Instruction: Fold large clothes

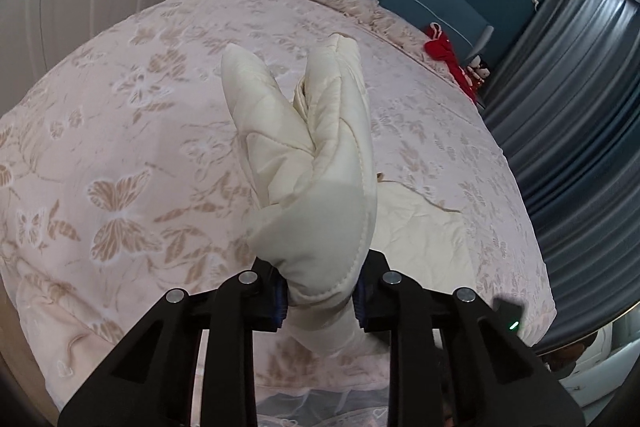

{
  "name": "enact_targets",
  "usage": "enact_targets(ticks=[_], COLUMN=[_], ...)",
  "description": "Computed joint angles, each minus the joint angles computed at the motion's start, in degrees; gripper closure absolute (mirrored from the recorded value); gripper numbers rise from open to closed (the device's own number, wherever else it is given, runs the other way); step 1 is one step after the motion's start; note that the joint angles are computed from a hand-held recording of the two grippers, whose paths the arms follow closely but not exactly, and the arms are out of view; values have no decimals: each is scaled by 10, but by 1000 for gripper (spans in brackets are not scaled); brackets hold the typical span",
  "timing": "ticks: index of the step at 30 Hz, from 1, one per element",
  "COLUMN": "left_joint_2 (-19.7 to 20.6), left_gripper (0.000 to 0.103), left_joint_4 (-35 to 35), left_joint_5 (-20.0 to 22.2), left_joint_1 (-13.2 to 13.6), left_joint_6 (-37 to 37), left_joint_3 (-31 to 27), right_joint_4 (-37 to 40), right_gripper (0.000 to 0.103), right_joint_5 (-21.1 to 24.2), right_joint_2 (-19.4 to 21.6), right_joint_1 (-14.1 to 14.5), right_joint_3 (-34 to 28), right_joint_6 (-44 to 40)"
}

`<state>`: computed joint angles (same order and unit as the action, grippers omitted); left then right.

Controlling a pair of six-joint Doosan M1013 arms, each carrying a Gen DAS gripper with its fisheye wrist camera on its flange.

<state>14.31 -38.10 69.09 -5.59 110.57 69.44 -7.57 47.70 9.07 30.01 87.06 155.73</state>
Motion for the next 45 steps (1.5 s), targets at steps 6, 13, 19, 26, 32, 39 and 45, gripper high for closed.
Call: enact_targets(ticks=[6, 13, 19, 26, 32, 39, 45], left_joint_2=[-11, -31, -34, -35, -32, -21, -22], left_gripper=[82, 83, 83, 83, 83, 83, 83], left_joint_4=[7, 19, 30, 73, 101, 150, 194], left_joint_5=[20, 16, 21, 34, 28, 36, 21], left_joint_1=[-13, -44, -72, -128, -176, -218, -245], left_joint_6=[6, 44, 55, 59, 51, 23, 17], left_joint_3=[2, 21, 9, 14, 24, 42, 63], right_joint_4=[26, 77, 62, 86, 11, -62, -88], right_gripper=[102, 102, 102, 102, 102, 102, 102], right_joint_5=[-20, -68, -67, -115, -50, 81, 93], right_joint_2=[14, 8, -14, -17, -68, -122, -157], right_joint_1=[-4, -16, 1, -5, 8, 12, 20], right_joint_3=[12, 34, 45, 72, 90, 108, 149], right_joint_6=[8, 11, 38, 54, 91, 146, 211])
